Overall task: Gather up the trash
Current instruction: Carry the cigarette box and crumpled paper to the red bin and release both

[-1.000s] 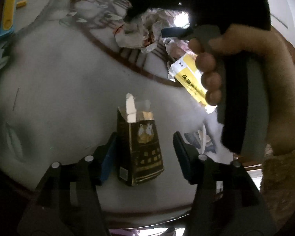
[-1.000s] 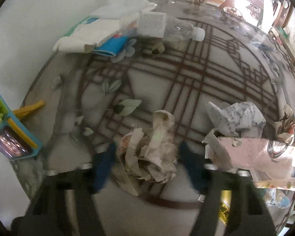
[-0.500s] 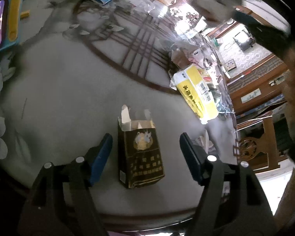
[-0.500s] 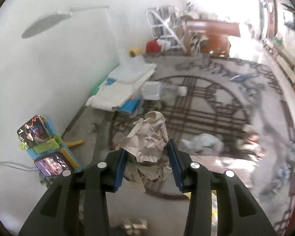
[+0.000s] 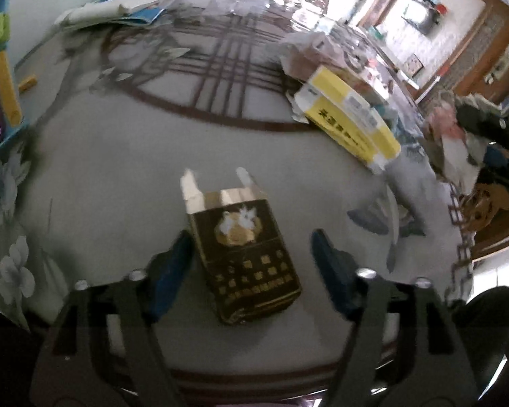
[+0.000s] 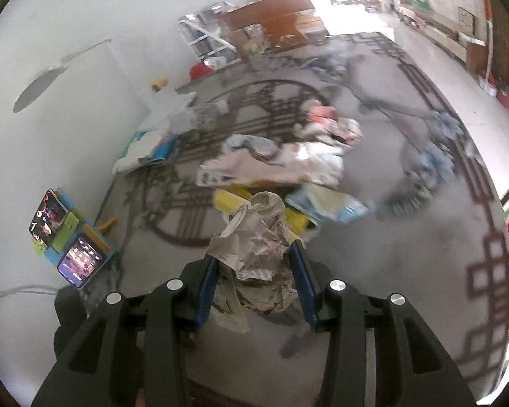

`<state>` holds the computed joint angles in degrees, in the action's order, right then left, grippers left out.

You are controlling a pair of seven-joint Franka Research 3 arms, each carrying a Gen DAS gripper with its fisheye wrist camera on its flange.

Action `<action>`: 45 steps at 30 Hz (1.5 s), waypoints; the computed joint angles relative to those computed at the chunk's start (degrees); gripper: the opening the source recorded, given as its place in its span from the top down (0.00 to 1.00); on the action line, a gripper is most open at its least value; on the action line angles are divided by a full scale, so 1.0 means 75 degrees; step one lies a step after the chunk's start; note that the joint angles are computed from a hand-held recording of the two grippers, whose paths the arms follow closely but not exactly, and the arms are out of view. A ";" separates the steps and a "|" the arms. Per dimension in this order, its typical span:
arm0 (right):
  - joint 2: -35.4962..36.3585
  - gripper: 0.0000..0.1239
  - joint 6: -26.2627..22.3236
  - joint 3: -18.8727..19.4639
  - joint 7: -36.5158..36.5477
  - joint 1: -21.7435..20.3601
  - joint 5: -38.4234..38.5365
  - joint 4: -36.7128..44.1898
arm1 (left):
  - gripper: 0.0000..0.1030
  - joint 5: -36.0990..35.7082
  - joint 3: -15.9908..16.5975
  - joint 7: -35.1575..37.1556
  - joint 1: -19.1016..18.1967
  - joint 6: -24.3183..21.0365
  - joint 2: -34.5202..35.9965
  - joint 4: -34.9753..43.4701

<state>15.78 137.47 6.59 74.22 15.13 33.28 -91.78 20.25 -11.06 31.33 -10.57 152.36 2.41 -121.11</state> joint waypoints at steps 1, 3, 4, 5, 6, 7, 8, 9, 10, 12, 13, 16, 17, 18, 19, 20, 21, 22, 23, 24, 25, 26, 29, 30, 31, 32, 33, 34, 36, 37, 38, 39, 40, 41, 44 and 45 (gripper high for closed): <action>-0.0102 0.67 0.0055 -0.0004 -0.0066 -0.0040 0.0077 -0.0155 | 0.52 -0.0002 -0.0004 0.0053 -0.0003 0.0014 0.0024 0.0022; -0.0366 0.67 0.0223 -0.0004 -0.0282 -0.0131 0.0344 -0.0533 | 0.54 0.0145 -0.0006 0.0038 -0.0028 -0.0107 0.0059 0.0104; -0.0466 0.67 0.0307 -0.0017 -0.0365 -0.0153 0.0433 -0.0679 | 0.55 0.0338 -0.0005 -0.0016 -0.0055 -0.0187 0.0075 0.0155; -0.0610 0.67 0.0426 -0.0036 -0.0459 -0.0178 0.0529 -0.0878 | 0.56 0.0492 -0.0006 -0.0067 -0.0078 -0.0223 0.0079 0.0188; -0.0739 0.67 0.0532 -0.0061 -0.0537 -0.0196 0.0608 -0.1055 | 0.57 0.0608 -0.0005 -0.0097 -0.0091 -0.0201 0.0083 0.0203; -0.0860 0.67 0.0623 -0.0090 -0.0590 -0.0213 0.0681 -0.1217 | 0.57 0.0763 -0.0003 -0.0192 -0.0111 -0.0166 0.0082 0.0221; -0.0934 0.67 0.0680 -0.0116 -0.0649 -0.0233 0.0770 -0.1325 | 0.57 0.0985 0.0002 -0.0325 -0.0136 -0.0152 0.0080 0.0252; -0.1010 0.67 0.0714 -0.0143 -0.0702 -0.0257 0.0860 -0.1419 | 0.57 0.1174 0.0004 -0.0419 -0.0156 -0.0194 0.0095 0.0308; -0.1080 0.67 0.0756 -0.0172 -0.0752 -0.0280 0.0945 -0.1514 | 0.57 0.1427 0.0001 -0.0537 -0.0192 -0.0272 0.0123 0.0404; -0.1223 0.67 0.0887 -0.0244 -0.0812 -0.0324 0.1062 -0.1713 | 0.57 0.1739 -0.0011 -0.0678 -0.0245 -0.0303 0.0133 0.0510; -0.1303 0.67 0.0969 -0.0284 -0.0821 -0.0349 0.1100 -0.1818 | 0.57 0.1910 -0.0019 -0.0752 -0.0276 -0.0345 0.0153 0.0592; -0.1457 0.67 0.1094 -0.0384 -0.0873 -0.0427 0.1224 -0.2018 | 0.57 0.2051 -0.0042 -0.0718 -0.0332 -0.0362 0.0249 0.0823; -0.1492 0.67 0.1121 -0.0407 -0.0889 -0.0446 0.1252 -0.2068 | 0.57 0.2061 -0.0052 -0.0715 -0.0359 -0.0382 0.0303 0.0925; -0.1535 0.67 0.1152 -0.0432 -0.0895 -0.0466 0.1272 -0.2123 | 0.57 0.2062 -0.0054 -0.0700 -0.0379 -0.0377 0.0336 0.0988; -0.1561 0.67 0.1176 -0.0448 -0.0901 -0.0477 0.1287 -0.2162 | 0.57 0.2052 -0.0064 -0.0668 -0.0408 -0.0365 0.0411 0.1104; -0.1599 0.67 0.1206 -0.0471 -0.0908 -0.0496 0.1306 -0.2216 | 0.57 0.2011 -0.0073 -0.0617 -0.0435 -0.0361 0.0456 0.1191; -0.1627 0.67 0.1228 -0.0489 -0.0912 -0.0510 0.1315 -0.2255 | 0.57 0.1977 -0.0085 -0.0581 -0.0472 -0.0367 0.0513 0.1293; -0.1665 0.67 0.1265 -0.0509 -0.0920 -0.0526 0.1325 -0.2312 | 0.57 0.1949 -0.0095 -0.0544 -0.0510 -0.0338 0.0584 0.1397; -0.1693 0.67 0.1281 -0.0524 -0.0939 -0.0541 0.1341 -0.2355 | 0.57 0.1938 -0.0093 -0.0515 -0.0547 -0.0322 0.0644 0.1489; -0.1727 0.67 0.1305 -0.0537 -0.0953 -0.0552 0.1363 -0.2408 | 0.57 0.1928 -0.0094 -0.0479 -0.0588 -0.0319 0.0709 0.1596; -0.1744 0.67 0.1317 -0.0550 -0.0967 -0.0563 0.1390 -0.2440 | 0.57 0.1916 -0.0099 -0.0413 -0.0630 -0.0305 0.0793 0.1726; -0.1778 0.67 0.1333 -0.0566 -0.0984 -0.0579 0.1432 -0.2490 | 0.57 0.1900 -0.0099 -0.0343 -0.0672 -0.0302 0.0880 0.1858; -0.1849 0.67 0.1366 -0.0608 -0.1021 -0.0616 0.1516 -0.2579 | 0.57 0.1795 -0.0101 -0.0104 -0.0796 -0.0227 0.1138 0.2244; -0.1873 0.67 0.1391 -0.0617 -0.1016 -0.0621 0.1525 -0.2606 | 0.57 0.1761 -0.0098 -0.0037 -0.0840 -0.0201 0.1217 0.2364; -0.1896 0.67 0.1407 -0.0628 -0.1030 -0.0630 0.1555 -0.2629 | 0.57 0.1733 -0.0088 0.0017 -0.0883 -0.0185 0.1288 0.2471; -0.1920 0.67 0.1417 -0.0643 -0.1046 -0.0642 0.1592 -0.2646 | 0.57 0.1709 -0.0079 0.0067 -0.0927 -0.0171 0.1356 0.2574; -0.1948 0.67 0.1444 -0.0655 -0.1057 -0.0651 0.1608 -0.2670 | 0.57 0.1675 -0.0072 0.0126 -0.0964 -0.0149 0.1418 0.2667; -0.1960 0.67 0.1462 -0.0666 -0.1067 -0.0658 0.1603 -0.2678 | 0.57 0.1641 -0.0072 0.0193 -0.1007 -0.0135 0.1501 0.2794; -0.2010 0.67 0.1525 -0.0693 -0.1083 -0.0677 0.1581 -0.2729 | 0.57 0.1589 -0.0054 0.0290 -0.1087 -0.0117 0.1617 0.2976; -0.2029 0.67 0.1537 -0.0708 -0.1089 -0.0690 0.1590 -0.2747 | 0.57 0.1553 -0.0056 0.0341 -0.1131 -0.0111 0.1687 0.3088; -0.2040 0.67 0.1538 -0.0721 -0.1089 -0.0701 0.1610 -0.2754 | 0.57 0.1528 -0.0046 0.0378 -0.1171 -0.0107 0.1746 0.3174; -0.2054 0.67 0.1544 -0.0737 -0.1099 -0.0717 0.1645 -0.2767 | 0.57 0.1505 -0.0035 0.0420 -0.1205 -0.0102 0.1795 0.3248; -0.2067 0.67 0.1556 -0.0754 -0.1111 -0.0734 0.1676 -0.2781 | 0.57 0.1486 -0.0029 0.0480 -0.1241 -0.0110 0.1863 0.3355; -0.2074 0.67 0.1566 -0.0766 -0.1109 -0.0747 0.1681 -0.2785 | 0.57 0.1465 -0.0018 0.0528 -0.1273 -0.0119 0.1916 0.3438; -0.2127 0.67 0.1617 -0.0800 -0.1098 -0.0786 0.1657 -0.2835 | 0.57 0.1372 -0.0005 0.0653 -0.1344 -0.0093 0.2038 0.3612; -0.2139 0.67 0.1628 -0.0812 -0.1078 -0.0798 0.1629 -0.2842 | 0.57 0.1324 -0.0008 0.0712 -0.1360 -0.0097 0.2079 0.3677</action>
<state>-0.26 149.67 0.50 66.14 9.14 45.50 -113.10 30.19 -11.12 36.67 -20.77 151.63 18.00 -93.53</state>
